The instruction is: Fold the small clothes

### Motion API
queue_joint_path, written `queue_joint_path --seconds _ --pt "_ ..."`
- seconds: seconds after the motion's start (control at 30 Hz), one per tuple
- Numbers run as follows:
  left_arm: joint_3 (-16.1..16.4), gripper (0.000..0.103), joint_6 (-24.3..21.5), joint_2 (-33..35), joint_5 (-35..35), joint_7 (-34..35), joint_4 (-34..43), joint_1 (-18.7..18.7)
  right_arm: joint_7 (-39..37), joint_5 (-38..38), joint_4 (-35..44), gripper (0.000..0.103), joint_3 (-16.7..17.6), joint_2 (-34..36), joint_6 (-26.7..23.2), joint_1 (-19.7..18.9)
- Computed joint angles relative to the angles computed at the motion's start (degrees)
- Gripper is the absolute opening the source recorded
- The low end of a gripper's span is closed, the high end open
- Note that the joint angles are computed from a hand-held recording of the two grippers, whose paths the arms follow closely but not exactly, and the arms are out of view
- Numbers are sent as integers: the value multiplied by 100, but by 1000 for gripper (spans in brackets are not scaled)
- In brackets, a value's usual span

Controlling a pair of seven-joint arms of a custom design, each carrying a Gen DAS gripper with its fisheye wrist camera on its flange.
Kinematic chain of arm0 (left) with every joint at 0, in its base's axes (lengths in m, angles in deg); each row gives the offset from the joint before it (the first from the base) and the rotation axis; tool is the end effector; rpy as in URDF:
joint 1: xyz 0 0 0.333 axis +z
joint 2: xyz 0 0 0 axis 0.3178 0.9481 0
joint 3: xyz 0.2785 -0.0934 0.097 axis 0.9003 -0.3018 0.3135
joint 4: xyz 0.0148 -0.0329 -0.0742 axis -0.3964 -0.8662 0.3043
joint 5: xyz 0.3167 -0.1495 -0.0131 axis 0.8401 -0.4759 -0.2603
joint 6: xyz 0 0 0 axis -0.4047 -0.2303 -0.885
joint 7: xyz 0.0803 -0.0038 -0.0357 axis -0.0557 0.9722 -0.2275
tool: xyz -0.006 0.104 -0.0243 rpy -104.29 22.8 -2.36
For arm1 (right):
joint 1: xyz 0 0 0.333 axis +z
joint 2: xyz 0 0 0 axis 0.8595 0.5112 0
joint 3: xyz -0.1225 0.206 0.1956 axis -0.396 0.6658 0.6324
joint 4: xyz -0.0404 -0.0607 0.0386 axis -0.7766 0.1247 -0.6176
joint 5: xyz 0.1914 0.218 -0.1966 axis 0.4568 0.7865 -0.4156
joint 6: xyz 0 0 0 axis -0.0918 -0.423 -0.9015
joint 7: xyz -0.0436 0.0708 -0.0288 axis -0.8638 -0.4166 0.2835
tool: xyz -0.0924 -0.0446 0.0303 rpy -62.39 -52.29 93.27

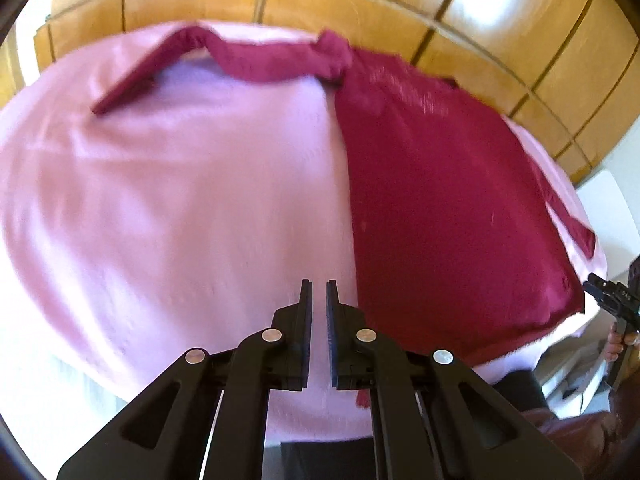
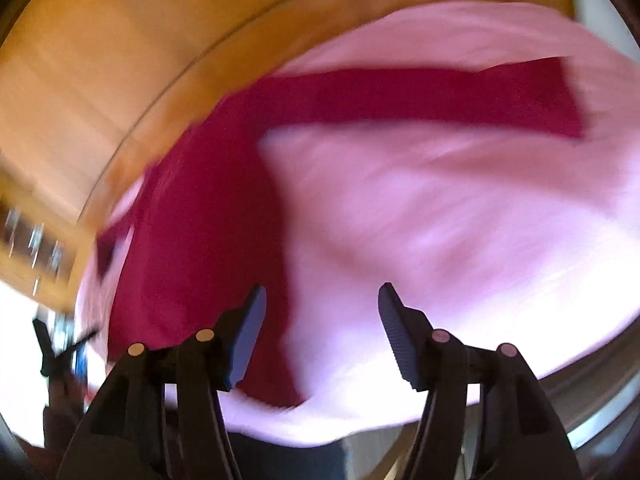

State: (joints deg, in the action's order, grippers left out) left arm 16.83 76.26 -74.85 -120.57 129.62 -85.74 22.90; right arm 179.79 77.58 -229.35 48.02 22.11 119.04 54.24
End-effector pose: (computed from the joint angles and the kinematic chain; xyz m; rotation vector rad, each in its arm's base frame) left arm 0.5267 0.0213 0.4949 -1.7977 2.2503 -0.8826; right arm 0.3928 -0.0830 0.5367 -1.0179 2.2297 -0.2267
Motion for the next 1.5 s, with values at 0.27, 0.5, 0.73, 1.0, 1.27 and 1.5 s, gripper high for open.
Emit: queue_joint_path --seconds 0.27,0.5,0.73,1.0,1.27,1.5 --pt "-197 4 181 183 -381 12 257 -241 2013 -1123 190 61 265 826 902 -1516" --pt "-451 4 177 311 -336 191 363 -460 2225 -1909 1150 8 -94 1762 603 -1499" --pt "-561 4 16 553 296 -141 400 -550 2875 -3282 1237 7 8 1728 386 -1911" --pt "-535 4 -101 544 -138 30 432 -366 3606 -4144 1214 71 -137 1807 470 -1721" --pt "-206 44 487 682 -553 -625 717 98 2887 -3499 1576 86 99 1832 1051 -836" --pt "-167 44 491 1564 -253 -2126 1839 819 -51 -831 2843 87 382 2991 1181 722"
